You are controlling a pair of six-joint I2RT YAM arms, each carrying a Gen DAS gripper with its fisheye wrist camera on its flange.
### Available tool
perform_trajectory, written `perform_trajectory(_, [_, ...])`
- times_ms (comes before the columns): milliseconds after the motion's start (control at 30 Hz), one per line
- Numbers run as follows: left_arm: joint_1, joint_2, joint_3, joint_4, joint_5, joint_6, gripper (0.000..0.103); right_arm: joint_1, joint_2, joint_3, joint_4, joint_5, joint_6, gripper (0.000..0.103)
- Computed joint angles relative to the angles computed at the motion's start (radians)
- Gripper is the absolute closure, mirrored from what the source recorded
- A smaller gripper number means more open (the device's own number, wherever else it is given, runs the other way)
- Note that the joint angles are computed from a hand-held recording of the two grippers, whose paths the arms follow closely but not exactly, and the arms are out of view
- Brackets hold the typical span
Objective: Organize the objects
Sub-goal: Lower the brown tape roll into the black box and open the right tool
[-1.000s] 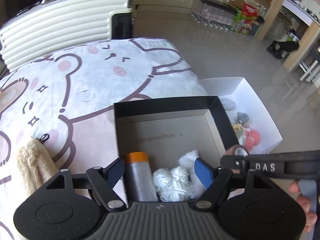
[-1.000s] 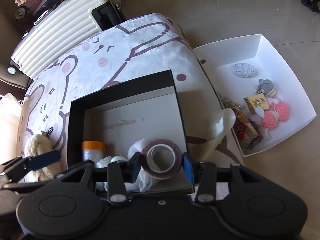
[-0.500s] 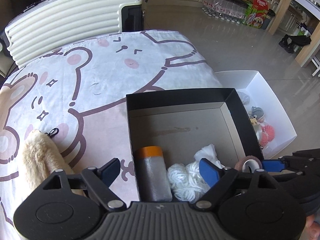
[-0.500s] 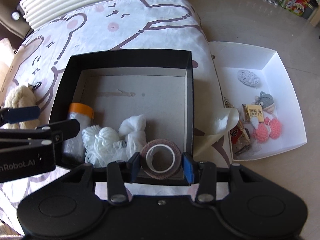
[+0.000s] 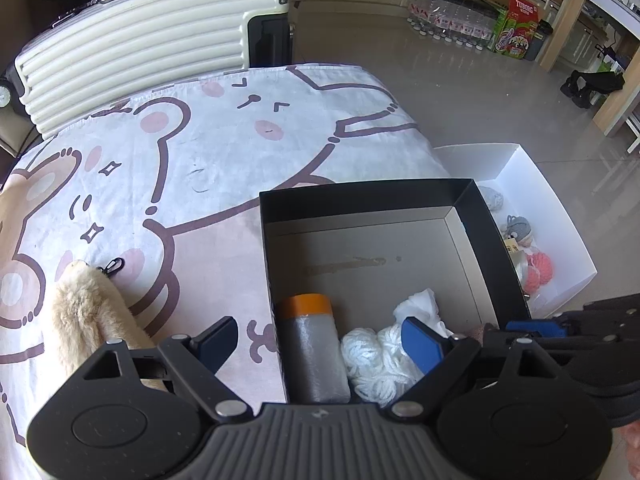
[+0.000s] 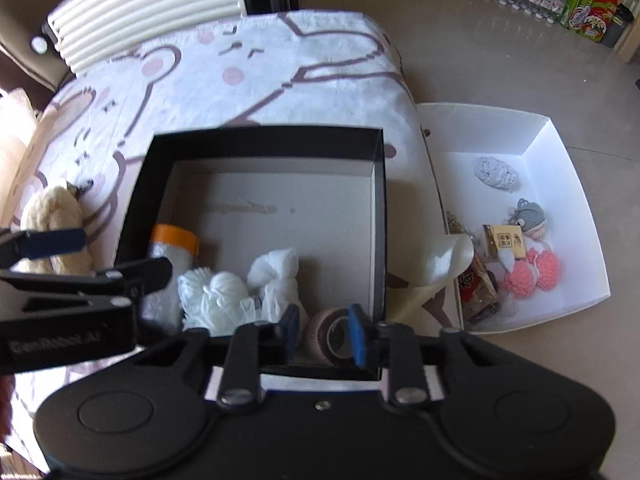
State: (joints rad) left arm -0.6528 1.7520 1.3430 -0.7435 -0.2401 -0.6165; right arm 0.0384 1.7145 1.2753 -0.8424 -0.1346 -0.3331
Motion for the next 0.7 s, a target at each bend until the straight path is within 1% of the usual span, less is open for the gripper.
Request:
perform_trajectory(67, [0.0,-0.004,-0.003,-0.002,-0.004,0.001,0.014,0.009,0.014,-0.012,0.011,0.023,-0.007,0.093])
perform_trajectory(200, [0.002,-0.007,-0.006,-0.005,-0.009,0.004,0.014,0.018,0.045,-0.014,0.01,0.019,-0.019,0.096])
perform_trajectory(300, [0.004,-0.004,-0.004,-0.009,-0.011,0.006,0.014,0.032,0.07,-0.012,-0.003,0.024,-0.031,0.096])
perform_trajectory(367, [0.005,-0.001,-0.004,-0.011,-0.012,0.008,0.014,0.037,0.076,-0.023,0.012,0.036,-0.041,0.096])
perform_trajectory(467, [0.005,0.001,-0.005,-0.011,-0.014,0.011,0.014,0.027,0.084,-0.008,0.001,0.019,-0.023,0.096])
perform_trajectory(533, [0.004,0.002,-0.005,-0.01,-0.016,0.011,0.014,0.024,0.066,-0.012,0.005,0.016,-0.027,0.096])
perform_trajectory(600, [0.002,0.001,-0.006,-0.01,-0.018,0.011,0.014,0.002,0.046,-0.001,-0.006,-0.028,-0.013,0.095])
perform_trajectory(633, [0.001,0.0,-0.006,-0.011,-0.02,0.011,0.014,-0.01,0.03,0.004,-0.009,-0.049,-0.002,0.094])
perform_trajectory(700, [-0.004,-0.004,-0.006,-0.014,-0.025,0.009,0.014,-0.022,-0.011,0.0,0.001,-0.056,0.012,0.091])
